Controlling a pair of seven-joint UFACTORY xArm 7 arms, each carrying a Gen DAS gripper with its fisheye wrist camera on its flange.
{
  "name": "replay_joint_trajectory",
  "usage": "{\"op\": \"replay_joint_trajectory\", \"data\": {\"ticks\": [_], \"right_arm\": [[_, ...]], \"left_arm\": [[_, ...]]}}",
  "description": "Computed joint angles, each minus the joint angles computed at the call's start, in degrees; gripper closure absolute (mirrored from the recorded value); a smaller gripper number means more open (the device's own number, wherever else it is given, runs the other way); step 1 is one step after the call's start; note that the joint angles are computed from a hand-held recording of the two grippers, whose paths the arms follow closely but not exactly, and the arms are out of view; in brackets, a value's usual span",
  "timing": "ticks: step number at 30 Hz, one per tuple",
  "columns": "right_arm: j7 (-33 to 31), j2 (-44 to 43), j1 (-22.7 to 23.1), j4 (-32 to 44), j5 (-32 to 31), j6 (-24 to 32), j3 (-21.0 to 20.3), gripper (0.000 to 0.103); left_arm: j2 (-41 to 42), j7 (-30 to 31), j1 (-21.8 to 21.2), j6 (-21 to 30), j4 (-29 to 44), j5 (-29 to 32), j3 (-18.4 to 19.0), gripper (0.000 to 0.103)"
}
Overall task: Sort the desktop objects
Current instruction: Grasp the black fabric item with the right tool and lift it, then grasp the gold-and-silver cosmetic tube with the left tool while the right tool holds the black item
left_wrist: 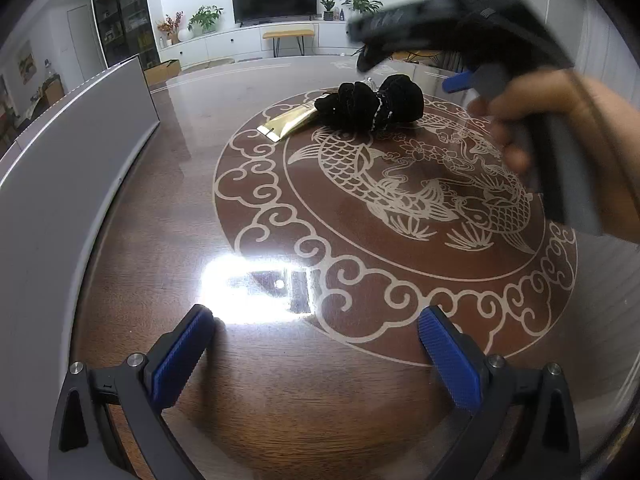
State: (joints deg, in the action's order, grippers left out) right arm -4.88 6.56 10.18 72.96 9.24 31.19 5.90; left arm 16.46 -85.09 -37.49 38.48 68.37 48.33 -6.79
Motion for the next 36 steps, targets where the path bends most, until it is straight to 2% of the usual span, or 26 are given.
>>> {"op": "replay_joint_trajectory", "data": {"ticks": [2,3,7,10,13,15,17,20,23,25,29,31,35,36], "right_arm": [[4.1,1.1,1.3,0.0,-7.3,0.6,-0.9,0.004],[3.7,0.8,1.2,-1.1,-7.7,0.4,-0.9,0.005],[-4.6,-5.2,-1.4,-9.6,-2.2,-3.2,-1.2,0.007],[-11.5,-10.8,-2.9,-16.0,1.2,-2.0,-2.9,0.009],[-20.4,-18.6,-3.3,-23.8,7.1,-2.7,-6.1,0.009],[-27.6,-25.1,-2.0,-29.0,13.2,-3.1,-9.9,0.009],[-29.9,-31.7,-2.4,-33.4,15.3,-1.1,-12.7,0.009],[-30.7,-40.2,-4.5,-38.9,14.9,4.0,-15.6,0.008],[-31.7,-48.2,-6.7,-44.0,12.7,7.8,-16.6,0.008],[-32.6,-51.7,-7.2,-46.1,11.5,8.6,-17.1,0.008],[-33.9,-53.7,-6.1,-48.3,10.7,7.2,-17.3,0.008],[-33.6,-53.1,-5.9,-49.0,10.6,6.6,-17.4,0.008],[-33.3,-52.7,-5.6,-49.1,10.8,6.9,-17.7,0.008],[-33.3,-52.8,-5.7,-49.1,10.5,7.2,-17.7,0.008]], "left_arm": [[0.0,0.0,0.0,0.0,0.0,0.0,0.0,0.000],[0.0,0.0,0.0,0.0,0.0,0.0,0.0,0.000],[0.1,-0.1,0.0,-0.1,0.0,0.1,0.0,0.000],[0.1,-0.1,0.0,-0.1,0.0,0.1,0.1,0.000],[0.1,0.0,0.0,-0.1,0.1,0.1,0.1,0.000],[0.2,0.0,0.0,-0.1,0.1,0.1,0.1,0.000],[0.2,0.5,0.2,-0.5,0.1,-0.3,0.0,0.000],[1.9,9.1,2.6,-0.5,2.9,-5.6,-0.5,0.000],[5.1,12.9,1.8,4.3,10.0,-2.6,2.5,0.000],[8.4,17.0,2.5,5.6,15.6,-2.1,3.7,0.000],[17.1,32.6,8.8,1.5,27.7,-14.0,1.8,0.000],[22.7,39.4,8.4,4.2,36.3,-15.6,2.4,0.000],[31.4,48.9,7.0,9.0,50.0,-18.5,4.0,0.000],[33.5,51.1,7.2,9.9,53.1,-20.3,3.8,0.006]]}}
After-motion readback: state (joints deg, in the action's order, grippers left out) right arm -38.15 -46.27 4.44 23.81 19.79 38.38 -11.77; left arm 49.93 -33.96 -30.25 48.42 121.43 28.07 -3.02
